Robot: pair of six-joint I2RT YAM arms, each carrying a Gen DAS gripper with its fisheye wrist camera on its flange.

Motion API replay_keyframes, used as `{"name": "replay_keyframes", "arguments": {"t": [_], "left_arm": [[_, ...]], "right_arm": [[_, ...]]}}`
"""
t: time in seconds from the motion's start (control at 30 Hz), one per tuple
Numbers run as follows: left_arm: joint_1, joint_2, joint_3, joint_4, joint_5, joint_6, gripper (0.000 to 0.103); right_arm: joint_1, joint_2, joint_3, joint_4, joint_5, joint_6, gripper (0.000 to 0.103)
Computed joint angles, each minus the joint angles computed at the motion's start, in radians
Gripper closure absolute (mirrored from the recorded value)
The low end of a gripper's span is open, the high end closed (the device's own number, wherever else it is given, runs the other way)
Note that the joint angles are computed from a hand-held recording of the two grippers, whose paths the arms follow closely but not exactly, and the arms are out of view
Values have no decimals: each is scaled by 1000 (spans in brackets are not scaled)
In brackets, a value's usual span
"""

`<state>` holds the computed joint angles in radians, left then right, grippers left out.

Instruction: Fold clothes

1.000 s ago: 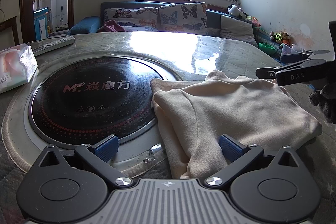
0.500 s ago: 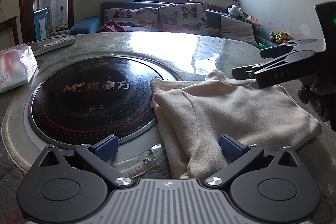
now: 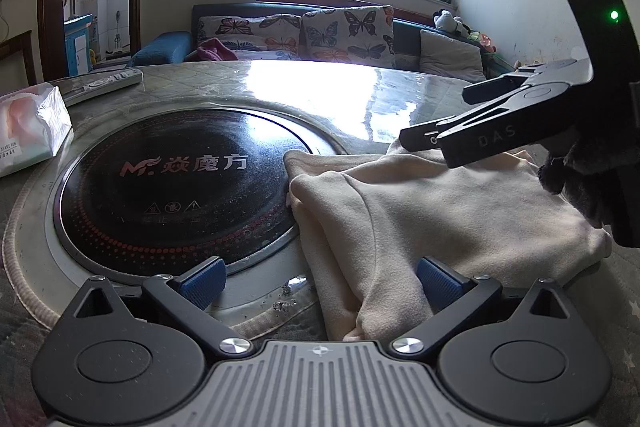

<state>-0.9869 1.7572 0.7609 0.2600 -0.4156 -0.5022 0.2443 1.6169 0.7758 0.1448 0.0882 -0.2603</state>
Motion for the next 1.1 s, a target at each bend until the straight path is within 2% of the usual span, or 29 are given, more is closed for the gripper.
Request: {"name": "replay_keyframes", "arguments": {"t": [0.33, 0.47, 0.63, 0.9, 0.97, 1.1], "left_arm": [[2, -4, -3, 1, 6, -2, 0], [12, -13, 2, -13, 21, -4, 0], [20, -57, 41, -50, -15, 19, 0], [105, 79, 224, -176, 18, 13, 0], [103, 99, 231, -185, 13, 30, 0], [90, 80, 179, -136, -4, 39, 0]], "right_arm": [[54, 81, 54, -9, 15, -21, 0], [33, -24, 9, -10, 2, -13, 0], [10, -171, -96, -21, 16, -38, 0], [80, -303, -265, 25, 101, -54, 0], [113, -317, -299, 47, 121, -64, 0], [190, -383, -376, 83, 147, -67, 0]]}}
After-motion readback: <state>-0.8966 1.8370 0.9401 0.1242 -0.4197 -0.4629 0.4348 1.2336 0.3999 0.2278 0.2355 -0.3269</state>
